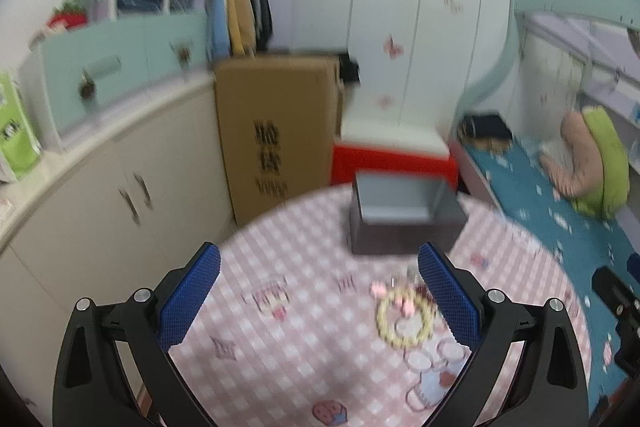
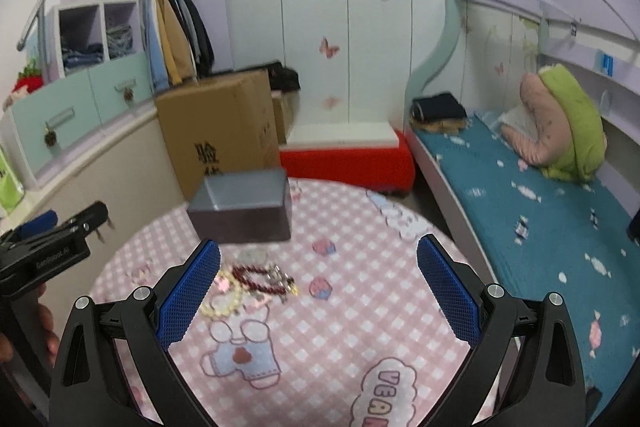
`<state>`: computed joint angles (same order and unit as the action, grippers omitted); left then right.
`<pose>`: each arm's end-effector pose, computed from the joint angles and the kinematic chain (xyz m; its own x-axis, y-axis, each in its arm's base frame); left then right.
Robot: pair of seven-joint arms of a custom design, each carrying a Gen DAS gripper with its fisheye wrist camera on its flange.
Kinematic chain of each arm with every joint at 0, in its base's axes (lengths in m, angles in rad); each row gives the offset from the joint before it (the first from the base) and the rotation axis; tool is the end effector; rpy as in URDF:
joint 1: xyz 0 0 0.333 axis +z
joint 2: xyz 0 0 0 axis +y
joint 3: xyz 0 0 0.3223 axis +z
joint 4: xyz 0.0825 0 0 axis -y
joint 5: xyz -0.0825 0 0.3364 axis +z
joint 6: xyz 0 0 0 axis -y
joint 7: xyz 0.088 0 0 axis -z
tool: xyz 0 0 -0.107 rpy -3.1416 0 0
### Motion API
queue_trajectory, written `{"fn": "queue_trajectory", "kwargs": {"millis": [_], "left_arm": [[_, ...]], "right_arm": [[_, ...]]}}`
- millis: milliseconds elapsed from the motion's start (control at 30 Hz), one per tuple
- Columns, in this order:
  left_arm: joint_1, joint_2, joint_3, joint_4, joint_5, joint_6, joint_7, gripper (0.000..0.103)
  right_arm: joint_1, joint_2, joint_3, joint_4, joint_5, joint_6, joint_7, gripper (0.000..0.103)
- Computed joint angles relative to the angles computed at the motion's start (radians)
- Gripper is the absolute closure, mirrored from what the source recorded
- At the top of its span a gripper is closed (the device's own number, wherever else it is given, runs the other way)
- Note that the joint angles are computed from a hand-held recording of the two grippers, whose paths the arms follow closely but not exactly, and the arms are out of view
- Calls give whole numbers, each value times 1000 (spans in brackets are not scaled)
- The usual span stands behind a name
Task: Organize jewelry
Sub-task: 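Lower the left gripper onto the pale yellow bead bracelet and grasp it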
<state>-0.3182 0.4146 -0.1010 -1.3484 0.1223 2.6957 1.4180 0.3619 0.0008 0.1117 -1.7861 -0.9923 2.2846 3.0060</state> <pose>0.6348 -0.2682 0.6194 -0.3361 -0.9408 0.0435 -0.5704 0.1666 -0.8043 0.5070 0.2379 0.6220 -0.4157 -0.9064 -0.0754 -0.4697 0.2849 -0.8356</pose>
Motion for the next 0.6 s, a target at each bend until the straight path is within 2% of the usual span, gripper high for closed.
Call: {"fn": "queue_trajectory", "kwargs": {"millis": [133,200,300,600], "left_arm": [[8,86,-35,106,-48,-150,66,7],[-10,129,-25,166,-41,-223,65,7],[-47,184,-1,235,2,-290,52,7],[-97,383,24,539,47,-535,80,7]], "right_arm": [[-19,21,-18,-20,70,34,-32,7],[-27,38,-27,-29,105,49,-53,7],[-36,62,-40,-36,150,70,-86,7],[-52,109,-67,-46,239,129,-152,7]]}}
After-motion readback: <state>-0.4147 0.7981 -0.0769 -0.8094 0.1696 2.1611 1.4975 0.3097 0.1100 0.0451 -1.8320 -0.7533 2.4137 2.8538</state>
